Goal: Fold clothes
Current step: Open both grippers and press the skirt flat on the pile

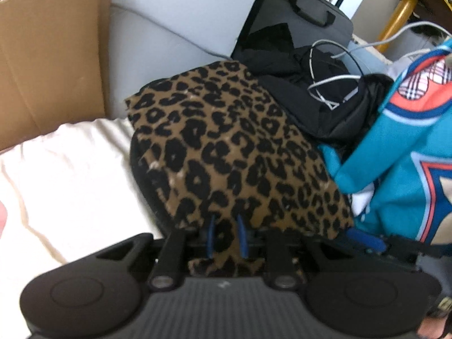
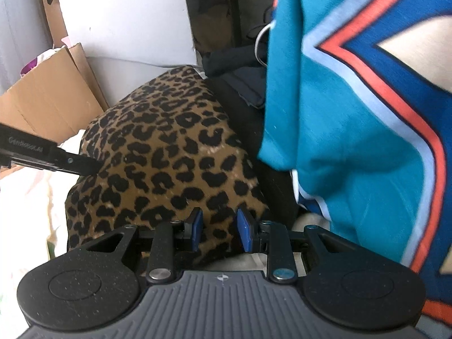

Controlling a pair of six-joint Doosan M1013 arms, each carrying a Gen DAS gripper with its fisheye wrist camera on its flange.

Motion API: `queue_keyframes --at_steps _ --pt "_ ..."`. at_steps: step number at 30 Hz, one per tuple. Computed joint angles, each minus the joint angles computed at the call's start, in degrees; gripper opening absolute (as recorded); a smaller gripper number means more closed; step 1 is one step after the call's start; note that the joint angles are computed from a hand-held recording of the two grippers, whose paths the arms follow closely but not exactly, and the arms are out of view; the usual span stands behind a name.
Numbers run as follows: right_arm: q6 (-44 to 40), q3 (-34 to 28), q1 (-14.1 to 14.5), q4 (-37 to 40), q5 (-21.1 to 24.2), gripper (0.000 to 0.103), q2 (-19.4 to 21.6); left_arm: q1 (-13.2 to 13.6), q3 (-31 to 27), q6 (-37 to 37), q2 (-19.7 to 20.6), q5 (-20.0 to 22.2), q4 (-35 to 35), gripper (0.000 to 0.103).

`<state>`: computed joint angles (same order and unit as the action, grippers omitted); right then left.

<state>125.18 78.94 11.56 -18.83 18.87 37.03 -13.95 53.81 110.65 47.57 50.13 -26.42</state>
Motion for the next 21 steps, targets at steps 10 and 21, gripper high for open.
queue_keyframes --at_steps 10,21 --pt "2.2 3.6 0.8 2.6 -3.1 0.034 -2.9 0.6 4.9 -1.0 -3.4 -1.3 0.6 0.029" --pt "-7.7 3.2 1.9 13.5 -0.6 0.033 -2.0 0.1 11.3 -4.2 -5.4 -1.9 -3.2 0.038"
